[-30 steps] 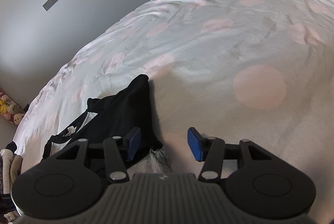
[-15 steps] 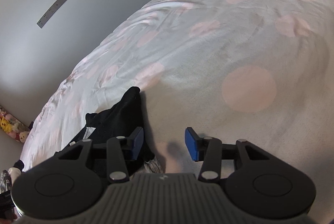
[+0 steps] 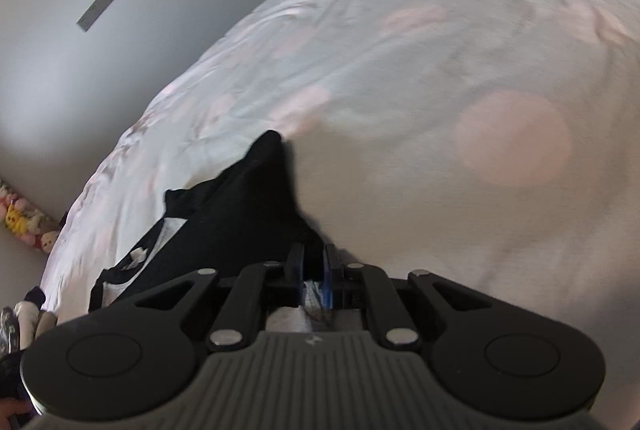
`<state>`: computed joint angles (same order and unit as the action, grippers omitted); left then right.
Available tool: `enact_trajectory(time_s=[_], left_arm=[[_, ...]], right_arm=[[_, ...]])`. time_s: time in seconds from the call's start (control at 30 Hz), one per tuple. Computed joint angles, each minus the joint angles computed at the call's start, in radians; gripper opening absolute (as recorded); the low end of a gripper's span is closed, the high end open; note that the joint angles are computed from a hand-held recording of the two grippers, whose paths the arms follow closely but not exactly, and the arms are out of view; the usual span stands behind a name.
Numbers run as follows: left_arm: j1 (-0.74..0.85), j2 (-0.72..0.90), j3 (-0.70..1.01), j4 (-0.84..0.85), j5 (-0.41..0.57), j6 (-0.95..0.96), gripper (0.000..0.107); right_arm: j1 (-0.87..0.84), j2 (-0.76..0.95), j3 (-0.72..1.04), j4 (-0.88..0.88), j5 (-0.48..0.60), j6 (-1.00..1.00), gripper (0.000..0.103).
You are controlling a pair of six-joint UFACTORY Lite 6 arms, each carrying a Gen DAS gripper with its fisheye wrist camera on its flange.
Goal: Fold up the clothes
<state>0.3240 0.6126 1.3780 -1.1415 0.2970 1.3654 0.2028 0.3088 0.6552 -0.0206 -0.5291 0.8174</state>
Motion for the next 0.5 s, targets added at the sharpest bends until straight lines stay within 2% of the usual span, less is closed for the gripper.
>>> enact_trajectory(time_s=[0.07, 0.2, 0.23, 0.27, 0.33, 0.4, 0.5], left_arm=[[-0.003, 0.005, 0.008, 0.038, -0.034, -0.042, 0.001], [-0.005, -0.012, -0.003, 0.134, -0.129, -0.166, 0.001], [0.005, -0.023, -0.012, 0.134, -0.135, -0.168, 0.001], [0.027, -0.036, -0.019, 0.093, -0.100, -0.129, 0.001], [0.067, -0.075, -0.052, 0.037, -0.037, -0.072, 0.001], [0.093, -0.151, -0.133, -0.003, -0.008, -0.026, 0.001], [0.140, -0.294, -0.299, -0.082, 0.061, 0.081, 0.003]], right_arm=[[-0.020, 0.004, -0.006, -0.059, -0.012, 0.061, 0.010], [-0.016, -0.021, -0.023, -0.027, -0.001, 0.056, 0.012], [-0.014, -0.039, -0.035, 0.009, 0.006, 0.036, 0.014], [-0.013, -0.057, -0.047, 0.046, 0.012, 0.014, 0.014], [-0.013, -0.102, -0.076, 0.132, 0.011, -0.062, 0.028], [-0.029, -0.137, -0.103, 0.114, -0.010, -0.060, 0.041], [-0.012, -0.179, -0.120, 0.149, -0.010, -0.124, 0.051]])
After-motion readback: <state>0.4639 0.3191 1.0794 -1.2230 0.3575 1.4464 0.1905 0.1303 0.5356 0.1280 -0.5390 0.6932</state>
